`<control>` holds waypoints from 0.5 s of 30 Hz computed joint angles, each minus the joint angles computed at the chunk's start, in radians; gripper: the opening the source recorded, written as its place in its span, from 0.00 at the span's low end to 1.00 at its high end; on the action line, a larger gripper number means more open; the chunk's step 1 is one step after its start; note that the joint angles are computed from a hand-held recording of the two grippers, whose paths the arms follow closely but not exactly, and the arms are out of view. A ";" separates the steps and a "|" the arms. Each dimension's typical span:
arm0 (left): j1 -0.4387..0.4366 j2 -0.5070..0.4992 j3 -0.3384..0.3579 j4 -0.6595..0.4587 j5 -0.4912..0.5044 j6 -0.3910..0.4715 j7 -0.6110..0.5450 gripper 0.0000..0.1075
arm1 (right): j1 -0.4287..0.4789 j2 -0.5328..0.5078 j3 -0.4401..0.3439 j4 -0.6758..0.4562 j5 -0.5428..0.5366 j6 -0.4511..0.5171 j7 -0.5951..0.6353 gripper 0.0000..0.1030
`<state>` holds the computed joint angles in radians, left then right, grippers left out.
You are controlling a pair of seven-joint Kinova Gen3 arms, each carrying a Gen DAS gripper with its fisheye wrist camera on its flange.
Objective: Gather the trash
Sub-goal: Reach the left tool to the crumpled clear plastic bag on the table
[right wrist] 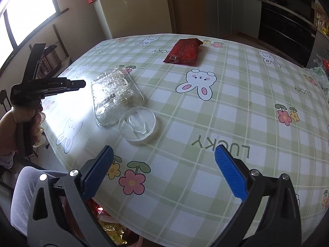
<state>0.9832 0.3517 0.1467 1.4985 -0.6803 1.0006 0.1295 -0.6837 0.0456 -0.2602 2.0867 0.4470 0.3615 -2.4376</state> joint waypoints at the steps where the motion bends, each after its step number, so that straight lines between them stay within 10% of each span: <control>1: -0.013 0.003 -0.001 0.000 0.010 -0.012 -0.004 0.29 | 0.005 0.008 0.002 -0.003 -0.009 -0.003 0.013 0.94; 15: -0.078 0.024 -0.053 0.039 0.050 -0.141 0.050 0.44 | 0.000 0.067 0.049 -0.034 -0.090 -0.018 0.134 0.94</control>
<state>0.9054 0.3757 0.0937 1.5375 -0.6304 0.8593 0.1796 -0.6838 0.1127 -0.2112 2.0527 0.3565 0.3436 -2.3039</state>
